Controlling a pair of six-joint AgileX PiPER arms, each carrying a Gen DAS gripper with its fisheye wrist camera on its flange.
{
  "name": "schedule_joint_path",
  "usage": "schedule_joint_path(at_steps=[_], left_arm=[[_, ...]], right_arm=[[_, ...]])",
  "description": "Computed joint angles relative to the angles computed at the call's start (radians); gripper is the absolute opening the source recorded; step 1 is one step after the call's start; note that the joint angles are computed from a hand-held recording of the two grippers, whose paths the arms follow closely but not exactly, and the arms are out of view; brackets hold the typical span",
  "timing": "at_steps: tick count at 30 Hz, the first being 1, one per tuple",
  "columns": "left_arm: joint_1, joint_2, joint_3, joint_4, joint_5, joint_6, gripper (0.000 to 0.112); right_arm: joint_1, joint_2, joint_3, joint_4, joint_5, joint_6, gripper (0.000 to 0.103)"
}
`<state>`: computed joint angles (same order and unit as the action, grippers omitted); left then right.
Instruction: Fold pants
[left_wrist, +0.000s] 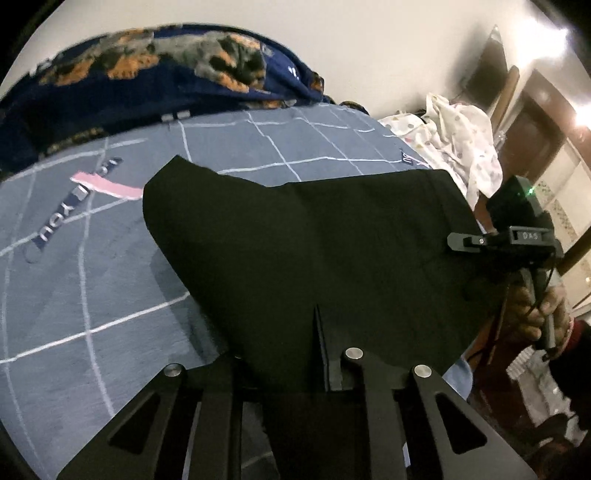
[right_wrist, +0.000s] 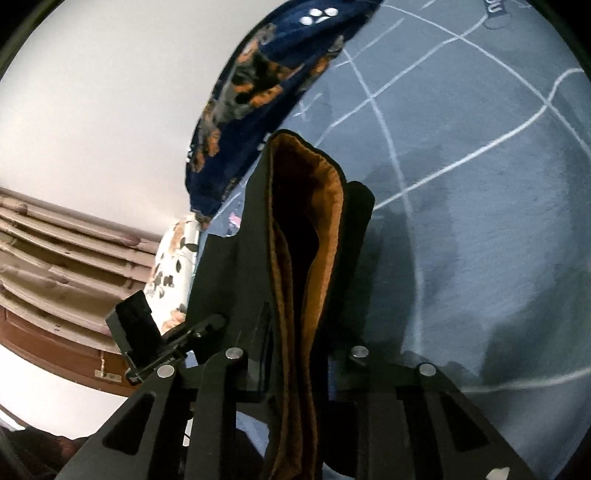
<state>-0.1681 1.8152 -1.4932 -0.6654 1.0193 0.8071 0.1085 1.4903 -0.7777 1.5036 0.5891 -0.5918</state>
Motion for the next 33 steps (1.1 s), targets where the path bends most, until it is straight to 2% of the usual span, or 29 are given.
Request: schedule_joint_path(at_steps=[4,12,22,33], left_arm=[[0.020,-0.035,0.015,0.008,-0.009,-0.002,0.017],[0.039,-0.158,0.089,0.100,-0.104,0.028,0.018],[0.086,-0.174,0.070,0.131,-0.129,0.040,0.018],[0.123,-0.129,-0.011,0.137,-0.118,0.033,0.017]], right_arm=[[0.050,0.014,-0.039,0.021,-0.025,0.006,0.021],[0.134,0.091,-0.141,0.068,-0.056,0.009,0.021],[0.196,0.175,-0.279,0.019,-0.088,0.093,0.021],[0.208,0.258,-0.403,-0.034,-0.082,0.159,0.021]])
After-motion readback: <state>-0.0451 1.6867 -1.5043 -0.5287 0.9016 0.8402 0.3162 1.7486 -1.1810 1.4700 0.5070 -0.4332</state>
